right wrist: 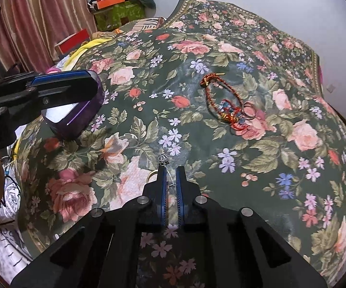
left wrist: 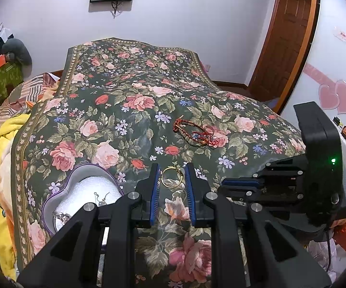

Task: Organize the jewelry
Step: 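Close the right gripper on a gold hoop earring and lift it, then carry the gold hoop earring with the right gripper over the heart tin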

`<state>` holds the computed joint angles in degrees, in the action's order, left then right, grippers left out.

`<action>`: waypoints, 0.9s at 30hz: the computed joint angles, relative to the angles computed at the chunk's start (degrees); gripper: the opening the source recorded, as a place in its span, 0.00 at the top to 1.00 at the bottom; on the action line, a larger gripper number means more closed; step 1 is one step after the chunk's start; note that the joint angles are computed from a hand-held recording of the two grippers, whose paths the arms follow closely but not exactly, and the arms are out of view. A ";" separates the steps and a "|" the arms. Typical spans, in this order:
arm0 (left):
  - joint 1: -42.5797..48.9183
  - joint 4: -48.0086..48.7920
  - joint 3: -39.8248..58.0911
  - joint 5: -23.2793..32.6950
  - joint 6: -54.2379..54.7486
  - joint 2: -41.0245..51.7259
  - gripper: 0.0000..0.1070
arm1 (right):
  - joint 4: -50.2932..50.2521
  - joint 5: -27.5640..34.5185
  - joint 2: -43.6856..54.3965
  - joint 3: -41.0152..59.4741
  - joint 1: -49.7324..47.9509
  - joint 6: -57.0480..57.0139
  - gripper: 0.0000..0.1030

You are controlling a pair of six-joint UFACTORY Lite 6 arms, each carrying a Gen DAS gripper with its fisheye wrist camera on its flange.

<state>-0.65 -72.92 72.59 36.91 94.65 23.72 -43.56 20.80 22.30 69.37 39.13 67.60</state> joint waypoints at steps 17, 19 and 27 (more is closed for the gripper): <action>0.33 0.13 -0.65 0.04 -0.14 -0.84 0.82 | 3.83 -1.47 3.46 3.65 -0.32 -2.12 0.63; 0.29 0.18 -0.59 -0.03 -0.24 -0.71 0.82 | 4.72 -0.61 4.76 4.73 -0.35 -3.35 0.63; 0.39 -0.25 -1.03 -0.05 0.73 -0.27 0.82 | -0.22 -1.03 4.33 3.11 0.23 1.69 0.84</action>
<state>-0.26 -73.17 71.56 36.87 95.38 23.44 -43.77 19.77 26.63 72.48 39.36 69.29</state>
